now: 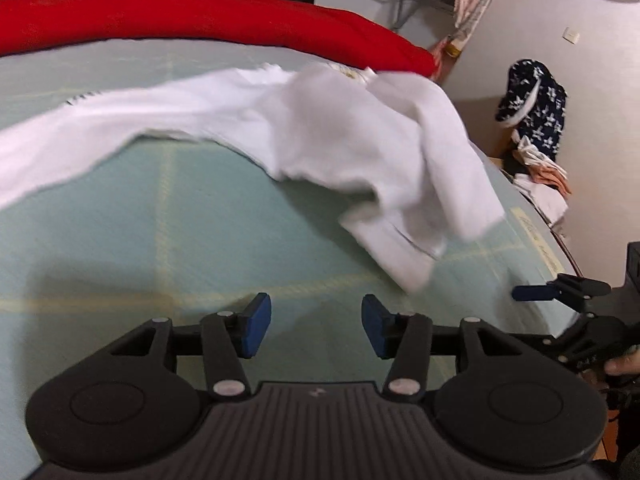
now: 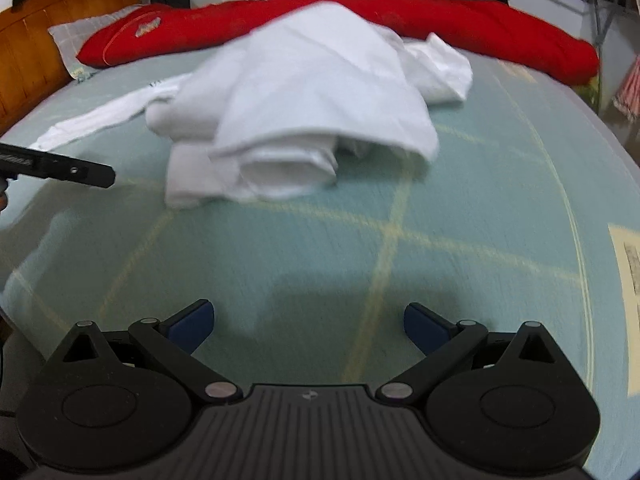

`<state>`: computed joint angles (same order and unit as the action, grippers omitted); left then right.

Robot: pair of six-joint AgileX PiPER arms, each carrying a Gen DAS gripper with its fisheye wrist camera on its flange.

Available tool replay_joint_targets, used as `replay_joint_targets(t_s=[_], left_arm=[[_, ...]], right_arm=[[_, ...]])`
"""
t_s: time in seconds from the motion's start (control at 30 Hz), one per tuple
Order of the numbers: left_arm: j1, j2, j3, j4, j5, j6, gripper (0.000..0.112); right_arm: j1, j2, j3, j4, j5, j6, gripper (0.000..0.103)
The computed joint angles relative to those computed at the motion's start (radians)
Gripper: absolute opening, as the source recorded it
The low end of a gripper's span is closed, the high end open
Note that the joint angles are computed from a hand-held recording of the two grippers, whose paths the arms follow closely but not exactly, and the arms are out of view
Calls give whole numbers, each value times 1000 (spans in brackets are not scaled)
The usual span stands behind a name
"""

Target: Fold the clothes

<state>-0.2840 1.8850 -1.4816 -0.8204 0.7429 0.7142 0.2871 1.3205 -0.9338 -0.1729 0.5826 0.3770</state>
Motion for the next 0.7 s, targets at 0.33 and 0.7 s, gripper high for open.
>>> replay_joint_targets(t_s=[0.33,0.7], left_arm=[[-34,64,8,-272,31,24,55],[-59,291,-202,-475,-35,-28,51]], right_arm=[[-67,-80,104,135,-75,-133,103],[-157,-102,156,389,-143,-390,103]])
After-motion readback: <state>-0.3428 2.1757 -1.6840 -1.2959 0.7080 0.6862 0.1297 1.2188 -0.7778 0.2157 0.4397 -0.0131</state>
